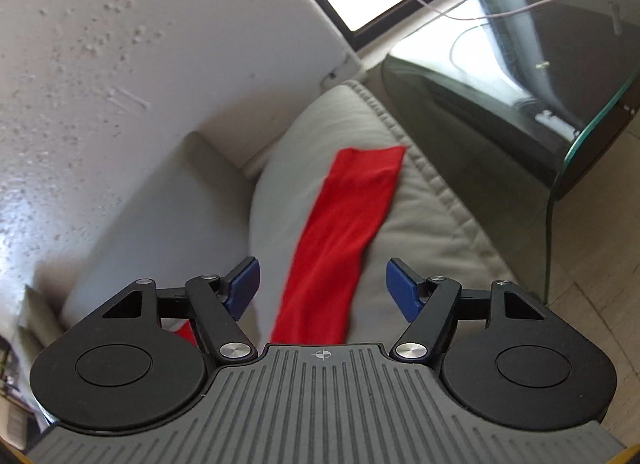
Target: Fold clothes
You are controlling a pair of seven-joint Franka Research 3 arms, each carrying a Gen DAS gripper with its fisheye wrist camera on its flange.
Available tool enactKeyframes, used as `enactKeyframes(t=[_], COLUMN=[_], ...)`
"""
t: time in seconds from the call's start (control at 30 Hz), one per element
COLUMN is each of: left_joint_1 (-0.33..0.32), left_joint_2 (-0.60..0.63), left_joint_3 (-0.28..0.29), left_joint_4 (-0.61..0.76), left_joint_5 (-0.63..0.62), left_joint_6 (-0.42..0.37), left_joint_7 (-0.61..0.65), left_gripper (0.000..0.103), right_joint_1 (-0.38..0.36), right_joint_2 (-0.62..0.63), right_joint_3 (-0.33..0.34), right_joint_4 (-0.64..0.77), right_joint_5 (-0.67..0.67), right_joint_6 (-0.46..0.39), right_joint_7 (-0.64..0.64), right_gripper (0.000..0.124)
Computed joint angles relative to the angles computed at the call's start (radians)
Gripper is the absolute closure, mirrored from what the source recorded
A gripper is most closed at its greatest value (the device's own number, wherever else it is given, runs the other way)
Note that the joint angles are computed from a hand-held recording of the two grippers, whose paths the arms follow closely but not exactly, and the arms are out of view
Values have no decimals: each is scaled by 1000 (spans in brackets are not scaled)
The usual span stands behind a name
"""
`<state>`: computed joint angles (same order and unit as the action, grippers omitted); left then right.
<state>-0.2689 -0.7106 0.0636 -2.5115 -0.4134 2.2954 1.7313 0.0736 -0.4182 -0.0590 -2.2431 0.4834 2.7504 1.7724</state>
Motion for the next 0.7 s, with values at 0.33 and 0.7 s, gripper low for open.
enactKeyframes(t=[0.33,0.7], left_joint_1=[163,257], left_joint_2=[-338,-451], left_joint_3=[20,131], left_joint_4=[-216,-364], left_joint_5=[164,134], left_joint_6=[-84,75], left_joint_7=[-144,-388], left_gripper=[30,42], right_joint_1=[268,406], right_joint_2=[-423,-393], right_joint_3=[48,175], right_joint_4=[-359,-566], right_joint_5=[218,321], right_joint_6=[-104,47], right_joint_7=[22,290], right_gripper=[38,85])
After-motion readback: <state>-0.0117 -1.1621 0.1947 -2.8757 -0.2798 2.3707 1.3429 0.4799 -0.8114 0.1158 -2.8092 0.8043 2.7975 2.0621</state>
